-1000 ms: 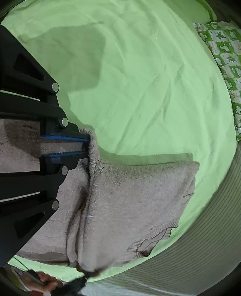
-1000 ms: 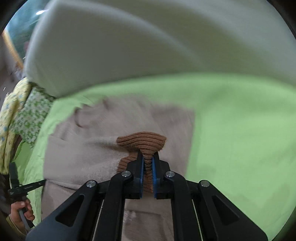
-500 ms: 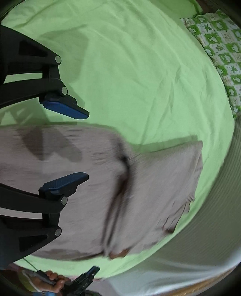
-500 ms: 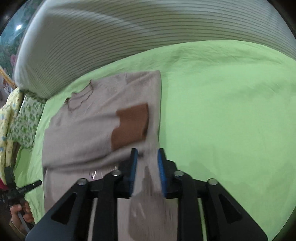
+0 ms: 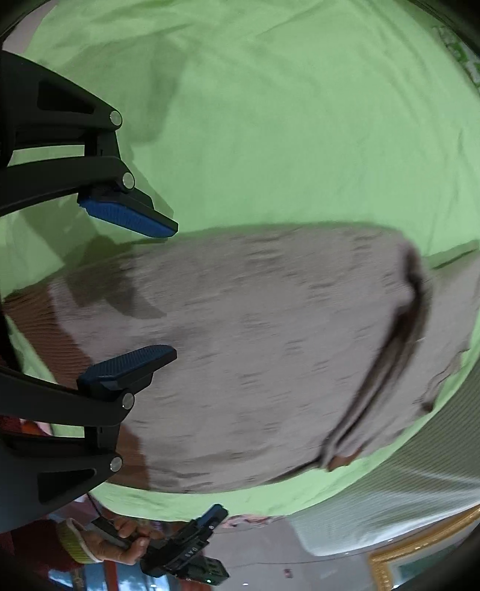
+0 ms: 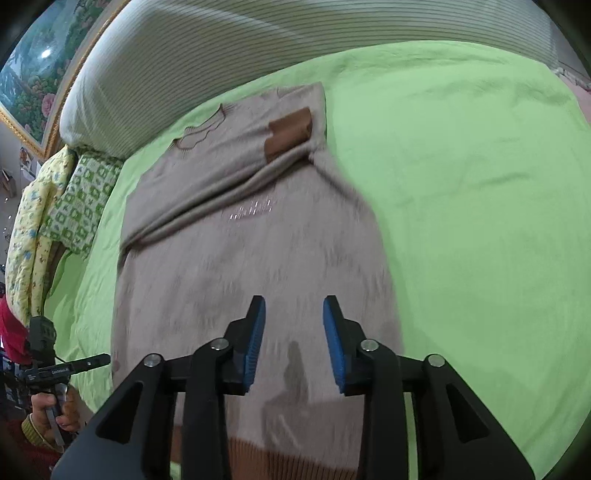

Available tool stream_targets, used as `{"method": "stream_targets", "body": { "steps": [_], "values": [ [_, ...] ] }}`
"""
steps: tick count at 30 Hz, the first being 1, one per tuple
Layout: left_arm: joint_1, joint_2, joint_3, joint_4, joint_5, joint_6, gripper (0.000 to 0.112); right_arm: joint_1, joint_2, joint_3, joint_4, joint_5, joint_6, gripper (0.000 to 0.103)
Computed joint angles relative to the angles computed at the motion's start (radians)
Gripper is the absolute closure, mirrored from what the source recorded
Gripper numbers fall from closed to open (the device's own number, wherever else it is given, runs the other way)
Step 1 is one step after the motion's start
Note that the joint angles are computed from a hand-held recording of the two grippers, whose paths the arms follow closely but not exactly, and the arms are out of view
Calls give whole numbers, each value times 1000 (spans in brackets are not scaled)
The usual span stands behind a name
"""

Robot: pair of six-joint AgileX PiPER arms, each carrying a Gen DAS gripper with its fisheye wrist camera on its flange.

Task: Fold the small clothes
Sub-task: 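Move both open grippers to the brown ribbed hem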

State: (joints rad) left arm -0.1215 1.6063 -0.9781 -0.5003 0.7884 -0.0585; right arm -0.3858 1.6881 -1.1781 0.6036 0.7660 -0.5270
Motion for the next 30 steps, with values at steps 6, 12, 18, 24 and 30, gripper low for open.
{"method": "stream_targets", "body": {
  "steps": [6, 12, 18, 24, 30],
  "values": [
    [-77, 2, 28, 50, -19, -71, 47, -7, -63, 109, -20, -37, 12, 61],
    [-49, 5, 68, -91, 2, 45, 40, -82, -125, 199, -36, -14, -21, 59],
    [-73, -29, 144, -164, 24, 111, 37, -180, -182, 281, -65, 52, -78, 59],
    [-70, -39, 181, -233, 41, 155, 36, -243, -195, 331, -48, 154, -175, 59],
    [-67, -25, 196, -286, 42, 195, 35, -225, -157, 359, -21, 164, -189, 59]
  ]
}}
